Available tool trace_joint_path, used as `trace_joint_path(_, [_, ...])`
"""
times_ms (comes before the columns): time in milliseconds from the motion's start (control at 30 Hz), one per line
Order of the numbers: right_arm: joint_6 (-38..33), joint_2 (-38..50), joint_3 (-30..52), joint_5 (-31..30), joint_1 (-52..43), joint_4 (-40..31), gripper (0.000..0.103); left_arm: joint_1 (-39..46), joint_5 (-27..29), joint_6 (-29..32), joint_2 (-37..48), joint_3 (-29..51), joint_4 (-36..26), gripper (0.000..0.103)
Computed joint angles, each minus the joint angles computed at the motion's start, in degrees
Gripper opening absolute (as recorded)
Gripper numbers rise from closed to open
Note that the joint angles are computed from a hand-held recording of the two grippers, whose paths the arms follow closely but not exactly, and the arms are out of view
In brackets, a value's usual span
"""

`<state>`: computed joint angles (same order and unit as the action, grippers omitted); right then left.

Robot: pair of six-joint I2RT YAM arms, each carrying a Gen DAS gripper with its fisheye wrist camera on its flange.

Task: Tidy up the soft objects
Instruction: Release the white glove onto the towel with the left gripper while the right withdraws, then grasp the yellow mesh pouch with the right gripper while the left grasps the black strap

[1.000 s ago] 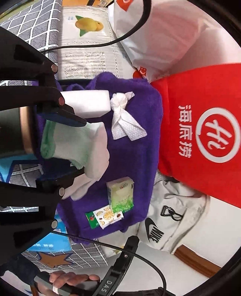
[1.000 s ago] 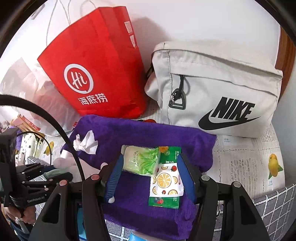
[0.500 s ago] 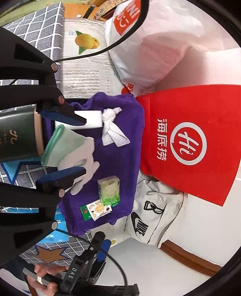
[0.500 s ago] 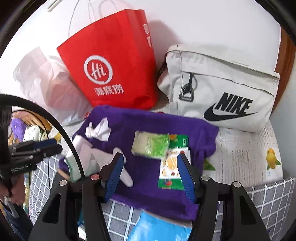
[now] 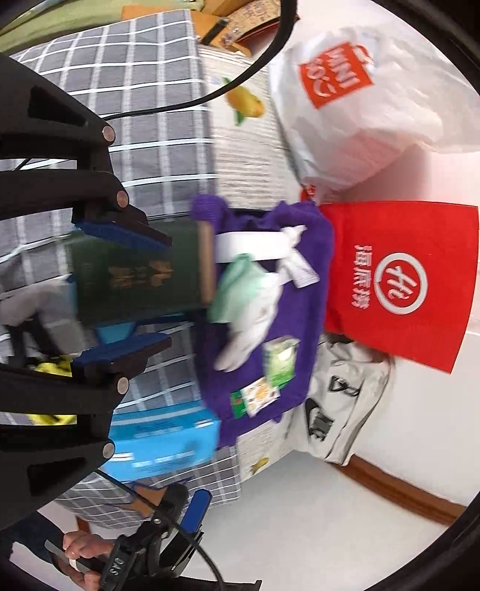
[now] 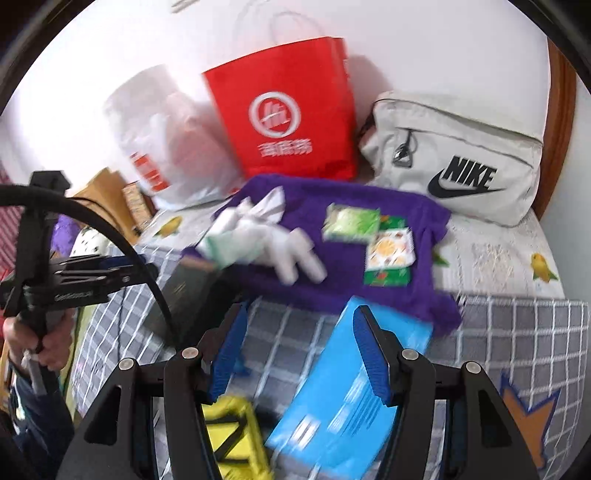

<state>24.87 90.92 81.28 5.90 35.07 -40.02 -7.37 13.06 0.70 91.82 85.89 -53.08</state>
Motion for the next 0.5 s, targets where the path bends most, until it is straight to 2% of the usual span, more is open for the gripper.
trace_joint_path(233, [3.48, -6.48, -12.06, 3.95, 11.75, 3.33, 0.060, -0.31, -1.71, -2.95, -10.38, -14.04, 3.29, 0.044])
trace_joint_path(333, [0.30, -5.12, -15.70, 3.73, 16.11, 5.87, 0.060, -0.56, -0.06, -3.49, -14.17, -19.33, 4.57, 0.044])
trace_joint_path(500, [1.04, -0.38, -18.23, 2.04, 17.56, 8.33, 0.060, -1.20, 1.78, -4.49, -18.53, -26.37, 6.06, 0.044])
